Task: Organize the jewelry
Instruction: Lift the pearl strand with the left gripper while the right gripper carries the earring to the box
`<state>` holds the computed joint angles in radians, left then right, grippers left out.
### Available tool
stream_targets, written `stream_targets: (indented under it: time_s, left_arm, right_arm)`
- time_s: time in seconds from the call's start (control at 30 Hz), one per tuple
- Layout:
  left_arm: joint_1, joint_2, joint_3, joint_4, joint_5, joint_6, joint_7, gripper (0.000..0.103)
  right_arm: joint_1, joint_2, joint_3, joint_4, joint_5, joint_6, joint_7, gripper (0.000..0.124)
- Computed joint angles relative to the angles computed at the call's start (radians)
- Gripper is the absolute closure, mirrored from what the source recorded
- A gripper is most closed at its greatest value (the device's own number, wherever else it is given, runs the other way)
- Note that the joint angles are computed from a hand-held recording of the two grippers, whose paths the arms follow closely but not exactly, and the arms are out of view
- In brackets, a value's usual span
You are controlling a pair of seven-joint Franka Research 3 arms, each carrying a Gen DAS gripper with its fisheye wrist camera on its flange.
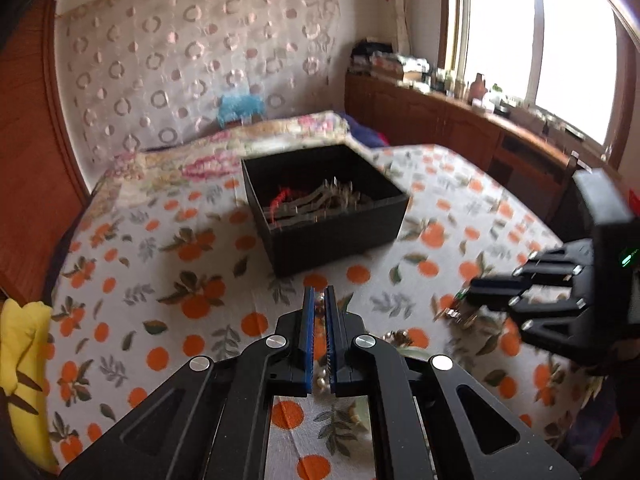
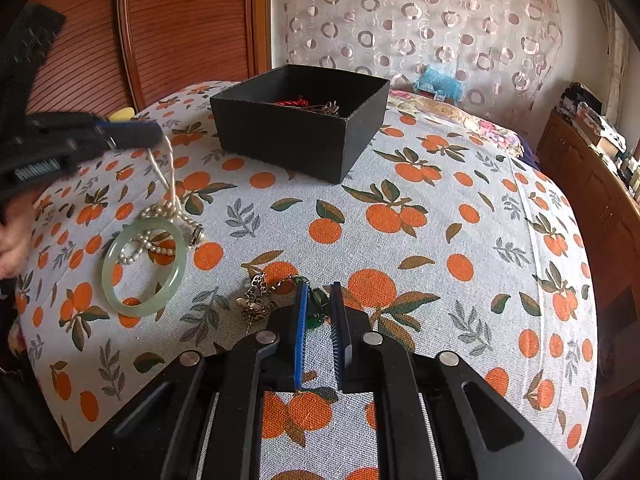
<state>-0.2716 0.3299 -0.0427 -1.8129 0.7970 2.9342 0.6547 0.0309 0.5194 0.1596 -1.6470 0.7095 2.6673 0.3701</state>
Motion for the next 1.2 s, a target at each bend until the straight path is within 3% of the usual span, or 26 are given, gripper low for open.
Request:
stream_targets:
  time_s: [0.2,0.5,0.97,1.2]
  left_arm:
    - [-0.04,-0.063,0.065,-0.027,0.189,0.044,-0.203,0.099]
    - [0.013,-0.115,0.022,-0.025,0.345,0.054,-0.344,0.099]
    - [0.044,-0.136,-0.02,0.052,0.425,0.021,-0.364,0.099]
    - [0.055,-0.126,-0.027,0.093,0.404,0.022,-0.34,0.099]
  right_arm:
    - [-0.001,0.007,-0.002,0.016,-0.001,-0.018,0.011,0.113]
    - [-0.018,-0.027,0.028,0.018,0.072,0.008,-0.061,0.117]
    - [-0.009,-0.066,0.023,0.068,0.13,-0.01,-0.117,0.117]
    - [-0.001,-0.072,0.016,0.093,0.15,-0.025,-0.126,0.117]
